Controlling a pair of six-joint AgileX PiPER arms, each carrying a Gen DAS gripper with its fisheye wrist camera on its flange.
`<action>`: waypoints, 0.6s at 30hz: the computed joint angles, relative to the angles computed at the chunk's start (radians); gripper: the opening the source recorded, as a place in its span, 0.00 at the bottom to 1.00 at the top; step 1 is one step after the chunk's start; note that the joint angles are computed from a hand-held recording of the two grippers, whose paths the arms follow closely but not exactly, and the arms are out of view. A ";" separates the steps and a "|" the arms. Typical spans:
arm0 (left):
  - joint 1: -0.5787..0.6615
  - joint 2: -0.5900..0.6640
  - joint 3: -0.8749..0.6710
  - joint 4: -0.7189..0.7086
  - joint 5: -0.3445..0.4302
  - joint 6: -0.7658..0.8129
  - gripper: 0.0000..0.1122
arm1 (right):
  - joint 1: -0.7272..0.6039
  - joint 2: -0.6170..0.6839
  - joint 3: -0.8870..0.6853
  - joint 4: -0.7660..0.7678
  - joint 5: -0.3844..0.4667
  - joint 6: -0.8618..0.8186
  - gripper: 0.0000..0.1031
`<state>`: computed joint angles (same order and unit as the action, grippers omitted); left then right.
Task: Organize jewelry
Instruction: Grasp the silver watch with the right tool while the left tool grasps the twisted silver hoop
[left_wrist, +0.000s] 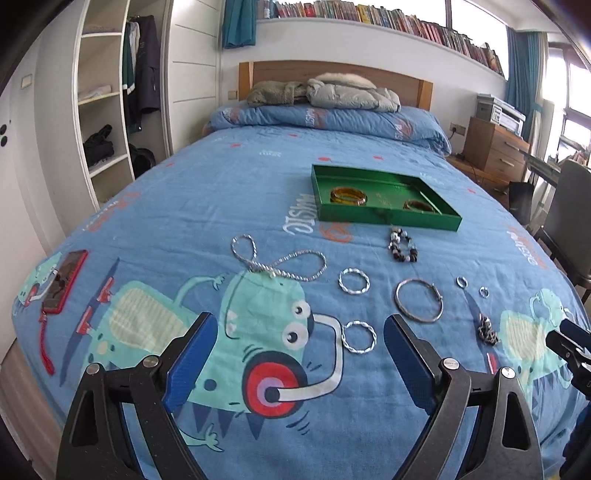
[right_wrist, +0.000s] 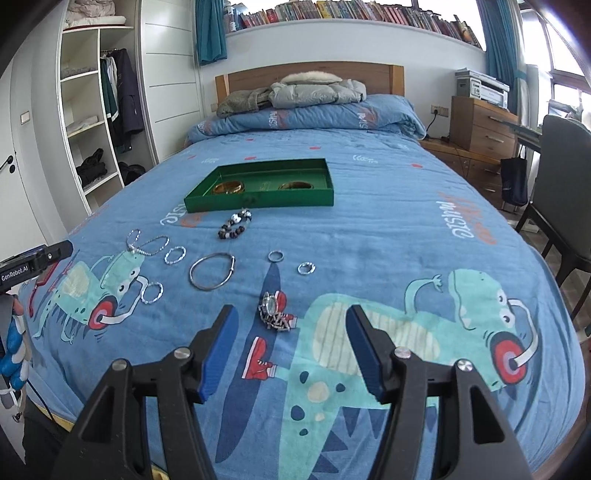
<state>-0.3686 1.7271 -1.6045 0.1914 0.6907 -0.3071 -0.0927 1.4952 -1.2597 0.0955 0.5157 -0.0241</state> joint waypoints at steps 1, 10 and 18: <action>-0.004 0.017 0.005 -0.005 -0.006 0.002 0.80 | 0.004 0.029 -0.006 0.017 -0.006 -0.014 0.57; -0.026 0.196 -0.107 -0.076 0.032 0.071 0.71 | 0.016 0.259 -0.152 0.143 -0.007 -0.139 0.56; -0.062 0.316 -0.199 -0.019 0.067 0.051 0.65 | 0.012 0.384 -0.247 0.168 0.023 -0.176 0.49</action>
